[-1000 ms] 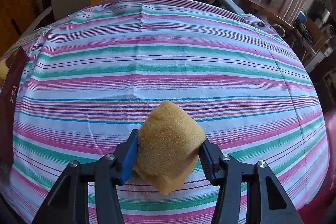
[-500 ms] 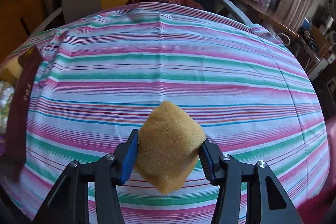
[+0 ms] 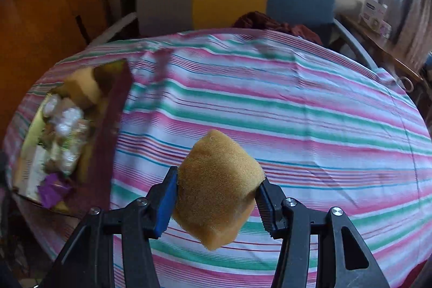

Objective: Organize objects
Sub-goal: 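Carry the yellow sponge into the gold tray and open the right gripper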

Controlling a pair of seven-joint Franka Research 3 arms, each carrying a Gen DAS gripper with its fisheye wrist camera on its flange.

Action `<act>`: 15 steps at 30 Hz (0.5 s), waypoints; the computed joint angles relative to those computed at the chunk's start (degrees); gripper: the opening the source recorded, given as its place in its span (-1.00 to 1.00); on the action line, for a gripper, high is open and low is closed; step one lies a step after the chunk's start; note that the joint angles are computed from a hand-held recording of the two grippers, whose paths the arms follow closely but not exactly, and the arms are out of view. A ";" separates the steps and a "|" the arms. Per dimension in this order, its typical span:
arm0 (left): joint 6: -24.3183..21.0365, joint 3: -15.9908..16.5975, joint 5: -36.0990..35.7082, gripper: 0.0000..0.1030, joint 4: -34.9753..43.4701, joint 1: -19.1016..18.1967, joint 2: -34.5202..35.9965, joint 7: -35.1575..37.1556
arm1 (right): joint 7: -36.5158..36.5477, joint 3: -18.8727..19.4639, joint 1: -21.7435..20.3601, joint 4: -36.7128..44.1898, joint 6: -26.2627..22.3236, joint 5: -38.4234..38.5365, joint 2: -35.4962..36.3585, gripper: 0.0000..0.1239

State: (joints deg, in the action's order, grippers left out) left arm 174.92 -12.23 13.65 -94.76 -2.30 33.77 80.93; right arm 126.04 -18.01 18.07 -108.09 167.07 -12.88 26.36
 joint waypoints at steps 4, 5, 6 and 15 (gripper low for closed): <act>-0.73 0.75 -0.09 0.01 0.19 -0.03 0.32 -0.73 | -5.14 4.55 -0.84 3.84 2.10 2.12 1.32 -0.13; -0.89 0.96 -0.13 0.01 0.26 0.01 0.42 -0.94 | -6.67 5.61 -1.09 4.83 2.34 3.05 1.76 -0.12; -0.98 1.28 -0.09 0.01 0.31 -0.06 0.48 -1.22 | -7.78 6.12 -0.86 5.81 2.36 3.77 2.22 -0.12; -2.09 4.32 0.92 0.01 1.22 -0.57 1.07 -4.80 | -20.66 11.18 -0.46 20.48 -4.50 9.40 11.71 -0.03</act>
State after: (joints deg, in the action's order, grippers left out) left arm 172.83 -7.92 14.57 -93.54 -2.88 34.84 76.13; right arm 105.39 -6.83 17.61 -87.61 162.57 -3.48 38.06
